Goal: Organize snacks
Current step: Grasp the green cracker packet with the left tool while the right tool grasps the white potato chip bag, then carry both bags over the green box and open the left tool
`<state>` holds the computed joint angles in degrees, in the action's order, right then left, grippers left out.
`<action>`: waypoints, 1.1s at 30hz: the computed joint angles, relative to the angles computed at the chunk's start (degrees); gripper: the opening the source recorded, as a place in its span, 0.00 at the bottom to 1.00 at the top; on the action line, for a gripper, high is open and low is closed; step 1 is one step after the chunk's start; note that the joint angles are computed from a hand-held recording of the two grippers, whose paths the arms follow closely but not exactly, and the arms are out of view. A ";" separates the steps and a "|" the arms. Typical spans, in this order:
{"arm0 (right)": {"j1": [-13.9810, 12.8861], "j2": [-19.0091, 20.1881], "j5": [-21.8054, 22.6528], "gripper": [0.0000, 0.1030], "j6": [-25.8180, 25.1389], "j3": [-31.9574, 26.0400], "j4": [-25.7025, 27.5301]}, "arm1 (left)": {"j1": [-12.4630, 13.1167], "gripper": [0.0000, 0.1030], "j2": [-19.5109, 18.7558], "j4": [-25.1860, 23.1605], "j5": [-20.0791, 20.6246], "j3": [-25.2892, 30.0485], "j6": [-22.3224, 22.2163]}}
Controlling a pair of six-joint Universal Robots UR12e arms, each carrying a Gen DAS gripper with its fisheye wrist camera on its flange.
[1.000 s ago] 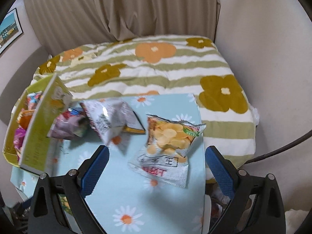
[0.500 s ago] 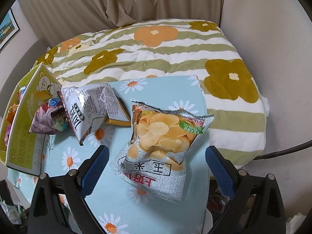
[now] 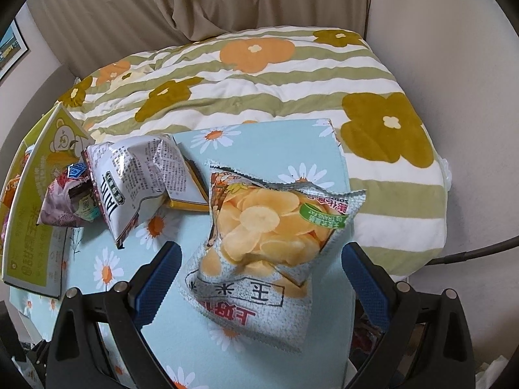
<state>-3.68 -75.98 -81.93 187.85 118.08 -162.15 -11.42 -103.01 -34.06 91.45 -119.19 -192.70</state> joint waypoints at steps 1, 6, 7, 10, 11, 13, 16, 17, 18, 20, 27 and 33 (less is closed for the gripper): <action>0.05 0.19 -0.20 0.96 0.30 -0.08 -0.07 | -0.01 0.62 0.03 0.33 0.29 -0.10 0.42; 0.32 1.27 -0.88 0.96 1.08 -0.88 1.26 | 0.49 0.46 0.25 2.26 0.86 -0.82 3.82; 0.36 1.42 -0.96 0.95 1.18 -0.92 1.14 | 0.56 0.45 0.19 2.58 0.82 -0.74 4.71; 0.57 2.03 -1.42 0.94 1.23 -1.15 0.80 | 0.30 0.43 -0.46 3.46 0.67 -0.33 6.62; 0.73 2.17 -1.66 0.93 1.27 -1.21 0.79 | 0.31 0.42 -0.43 3.41 0.62 -0.29 7.05; 0.78 2.38 -1.59 0.83 1.14 -1.37 1.14 | 0.74 0.42 0.04 3.28 0.36 -0.63 7.75; 0.74 2.43 -0.78 0.73 1.22 -1.29 0.95 | 0.89 0.42 -0.05 2.78 -0.32 -0.23 7.47; 0.83 2.34 -1.02 0.70 1.09 -1.21 0.65 | 0.98 0.42 0.05 2.92 -0.70 -0.31 7.59; 0.89 2.23 -1.17 0.60 0.68 -1.10 0.28 | 1.17 0.42 0.29 3.02 -0.91 -0.54 8.01; 0.97 1.94 -1.26 0.54 0.14 -0.98 0.03 | 1.38 0.42 0.85 3.08 -1.35 -0.79 8.83; 0.88 -0.04 -1.33 0.51 0.10 0.65 -2.66 | 1.77 0.41 2.84 5.25 -3.83 -2.35 10.28; 1.26 -2.74 -1.87 0.51 -1.07 1.93 -4.69 | 1.95 0.41 5.67 6.18 -5.23 -2.95 10.97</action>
<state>-2.42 -78.72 -83.80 186.79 120.02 -166.85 -9.47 -97.33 -27.88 86.22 -122.14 -181.73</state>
